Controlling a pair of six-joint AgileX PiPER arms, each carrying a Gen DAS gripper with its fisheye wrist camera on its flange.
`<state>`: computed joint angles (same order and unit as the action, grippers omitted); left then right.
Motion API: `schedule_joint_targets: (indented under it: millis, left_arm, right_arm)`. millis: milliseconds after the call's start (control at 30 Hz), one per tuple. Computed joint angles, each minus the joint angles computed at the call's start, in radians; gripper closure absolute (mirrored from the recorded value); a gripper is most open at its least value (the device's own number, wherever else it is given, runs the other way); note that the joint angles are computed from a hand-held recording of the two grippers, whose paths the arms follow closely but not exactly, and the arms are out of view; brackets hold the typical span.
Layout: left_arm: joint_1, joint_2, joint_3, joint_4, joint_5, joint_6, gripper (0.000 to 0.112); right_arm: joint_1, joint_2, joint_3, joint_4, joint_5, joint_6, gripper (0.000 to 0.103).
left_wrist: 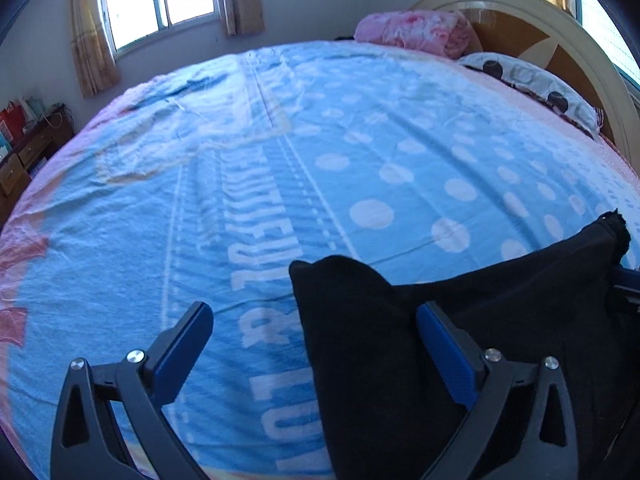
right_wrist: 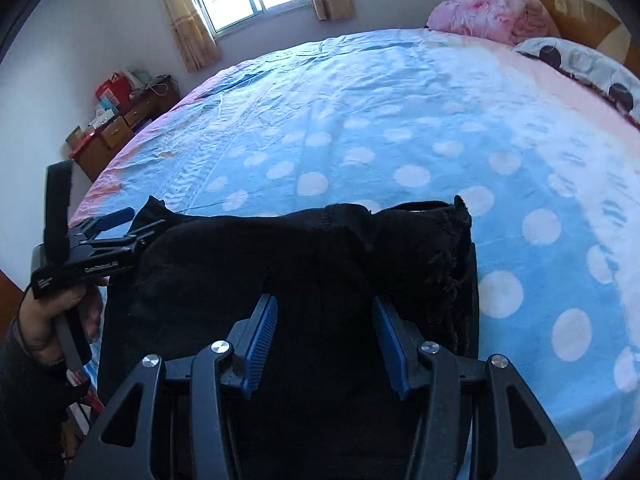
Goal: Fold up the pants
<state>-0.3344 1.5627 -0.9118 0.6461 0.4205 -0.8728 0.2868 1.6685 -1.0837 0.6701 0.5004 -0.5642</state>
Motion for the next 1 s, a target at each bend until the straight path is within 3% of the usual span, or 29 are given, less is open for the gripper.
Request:
schedule_joint_targets:
  millis: [167,333,467,633,733,900,1000]
  left_arm:
    - [0.043,0.026,-0.009,-0.111,-0.059,0.092,0.009]
    - [0.041,0.018,-0.011,-0.108,-0.043,0.094,0.009]
    - [0.010,-0.051,0.023,-0.009,-0.007,-0.018,0.009]
    - [-0.068,-0.251,0.165,0.137,0.039,-0.232,0.009]
    - [-0.157,-0.349,0.257,0.186,0.081,-0.349,0.009]
    - [-0.258,-0.328,0.316,0.241,0.093,-0.495,0.009]
    - [-0.217,-0.305,0.333,0.247,0.028,-0.524,0.009]
  right_arm:
    - [-0.038,0.008,0.017,0.125,0.022,-0.122,0.052]
    - [-0.022,-0.010,0.027,0.104,0.005,-0.104,0.052]
    - [-0.007,-0.035,0.041,0.058,-0.011,-0.060,0.052]
    - [0.040,-0.105,0.040,-0.123,-0.045,0.129,0.051]
    - [0.071,-0.124,0.012,-0.126,-0.039,0.127,0.047]
    - [0.153,-0.018,-0.107,-0.057,0.047,0.021,0.045]
    - [0.189,0.077,-0.183,-0.165,0.082,0.126,0.045]
